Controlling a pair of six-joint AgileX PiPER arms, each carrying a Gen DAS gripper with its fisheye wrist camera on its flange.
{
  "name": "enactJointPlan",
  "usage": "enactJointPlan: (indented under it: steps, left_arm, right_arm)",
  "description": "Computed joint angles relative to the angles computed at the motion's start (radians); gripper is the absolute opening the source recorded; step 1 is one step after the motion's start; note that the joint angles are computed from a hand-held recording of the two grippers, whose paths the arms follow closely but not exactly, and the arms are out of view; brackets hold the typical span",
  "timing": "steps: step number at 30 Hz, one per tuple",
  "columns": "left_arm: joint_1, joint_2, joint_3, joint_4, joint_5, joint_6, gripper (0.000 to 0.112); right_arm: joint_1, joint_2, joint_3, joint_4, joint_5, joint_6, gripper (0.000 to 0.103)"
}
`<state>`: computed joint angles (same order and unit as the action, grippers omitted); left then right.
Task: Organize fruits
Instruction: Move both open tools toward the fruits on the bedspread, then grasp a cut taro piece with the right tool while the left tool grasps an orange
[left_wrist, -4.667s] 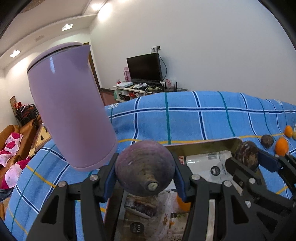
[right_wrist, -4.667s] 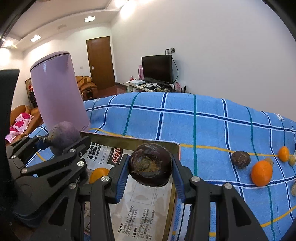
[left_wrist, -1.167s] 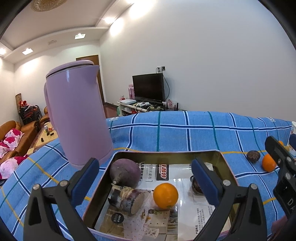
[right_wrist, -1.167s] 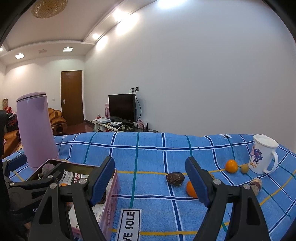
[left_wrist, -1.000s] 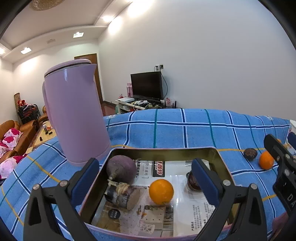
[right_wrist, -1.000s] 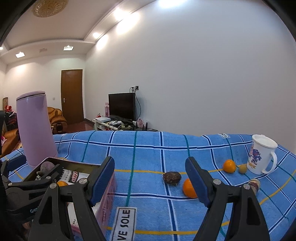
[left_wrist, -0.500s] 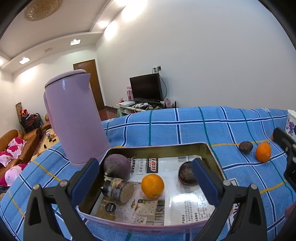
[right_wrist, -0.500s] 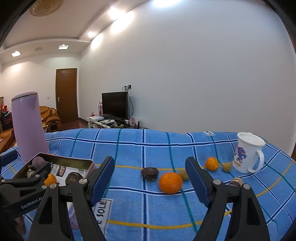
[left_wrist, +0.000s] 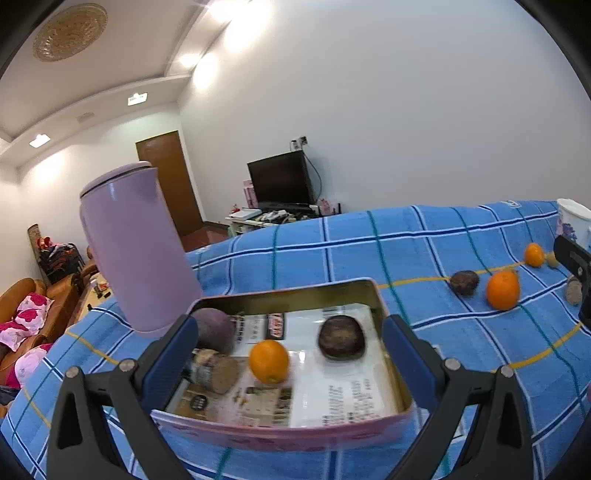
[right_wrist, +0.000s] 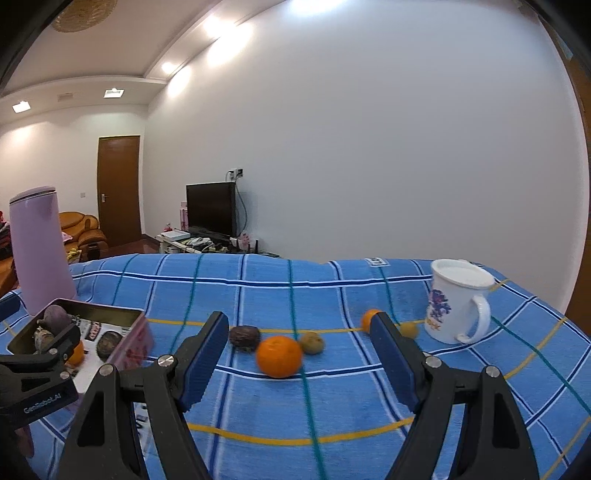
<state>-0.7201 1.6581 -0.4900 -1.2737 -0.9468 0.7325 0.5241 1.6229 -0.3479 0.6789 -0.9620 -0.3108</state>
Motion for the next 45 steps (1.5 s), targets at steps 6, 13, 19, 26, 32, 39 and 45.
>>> enactJointPlan:
  steps: [6, 13, 19, 26, 32, 39, 45]
  left_arm:
    - [-0.086, 0.027, -0.039, -0.040, -0.011, 0.034, 0.102]
    - [-0.162, 0.065, -0.111, -0.088, 0.014, 0.092, 0.102]
    - [-0.209, 0.108, -0.191, -0.128, 0.042, 0.153, 0.102]
    - [-0.221, 0.164, -0.310, -0.195, 0.123, 0.234, 0.102]
    - [-0.218, 0.221, -0.418, -0.312, 0.209, 0.398, 0.102]
    - [-0.122, 0.188, -0.389, -0.323, 0.341, 0.349, 0.102]
    - [-0.072, 0.223, -0.447, -0.420, 0.363, 0.449, 0.102]
  right_arm:
    - [-0.112, -0.045, 0.046, -0.080, 0.015, 0.027, 0.080]
    - [-0.345, -0.087, 0.079, -0.241, 0.051, 0.095, 0.080]
    - [-0.622, -0.117, 0.073, -0.443, 0.134, 0.194, 0.080]
    - [-0.886, -0.102, -0.002, -0.761, 0.285, 0.448, 0.080]
    - [-0.959, -0.059, -0.105, -1.195, 0.419, 0.733, 0.080]
    - [-0.845, 0.135, -0.390, -1.895, 0.626, 1.352, 0.080]
    - [-0.721, 0.222, -0.499, -2.259, 0.785, 1.687, 0.059]
